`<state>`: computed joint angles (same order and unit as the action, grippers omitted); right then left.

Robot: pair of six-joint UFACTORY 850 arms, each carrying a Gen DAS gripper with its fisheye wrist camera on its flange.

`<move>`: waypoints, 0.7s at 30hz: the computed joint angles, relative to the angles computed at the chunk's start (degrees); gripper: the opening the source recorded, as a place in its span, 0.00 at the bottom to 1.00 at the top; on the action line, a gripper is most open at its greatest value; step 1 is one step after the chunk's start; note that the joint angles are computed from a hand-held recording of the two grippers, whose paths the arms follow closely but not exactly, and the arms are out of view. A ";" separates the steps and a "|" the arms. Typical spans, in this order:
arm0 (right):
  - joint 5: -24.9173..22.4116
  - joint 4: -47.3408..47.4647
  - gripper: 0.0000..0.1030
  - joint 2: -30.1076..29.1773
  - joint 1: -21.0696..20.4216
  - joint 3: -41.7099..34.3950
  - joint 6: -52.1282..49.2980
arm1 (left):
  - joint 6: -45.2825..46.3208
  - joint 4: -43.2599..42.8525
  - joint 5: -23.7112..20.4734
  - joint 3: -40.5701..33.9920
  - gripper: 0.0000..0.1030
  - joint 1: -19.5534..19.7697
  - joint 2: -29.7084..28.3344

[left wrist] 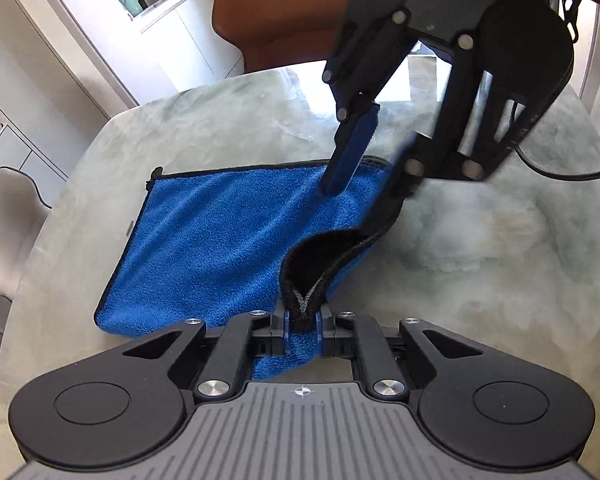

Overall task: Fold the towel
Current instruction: 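Lift the held towel end with both grippers and fold it over the towel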

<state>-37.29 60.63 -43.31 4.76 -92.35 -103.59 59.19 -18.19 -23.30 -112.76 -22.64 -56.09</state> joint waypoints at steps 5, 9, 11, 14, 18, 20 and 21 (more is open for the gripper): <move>4.92 3.11 0.45 2.06 -0.36 5.01 -12.66 | 1.67 -4.48 1.63 1.96 0.10 0.48 1.95; 12.68 3.79 0.39 1.79 0.40 6.43 -19.05 | 0.09 -4.60 2.83 3.79 0.10 0.52 3.50; 14.85 -0.03 0.19 0.94 0.64 5.45 -15.81 | -1.96 -2.79 4.09 5.26 0.10 0.34 4.40; 12.19 -3.62 0.10 -0.50 -0.05 2.38 -7.52 | -0.33 -5.61 5.23 7.11 0.10 0.27 5.49; 7.56 -6.84 0.10 -2.72 -1.13 -3.23 1.83 | -1.72 -6.45 5.81 7.43 0.10 0.61 5.75; 6.19 -6.76 0.10 -3.90 -1.44 -6.22 3.72 | -3.85 -6.22 5.90 6.51 0.10 1.01 5.31; 5.74 -6.65 0.10 -4.71 -1.45 -8.06 4.46 | -5.76 -5.67 6.14 5.36 0.10 1.30 4.64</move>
<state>-31.55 53.98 -48.02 3.31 -100.41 -99.12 53.43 -23.87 -17.16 -107.40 -21.34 -51.45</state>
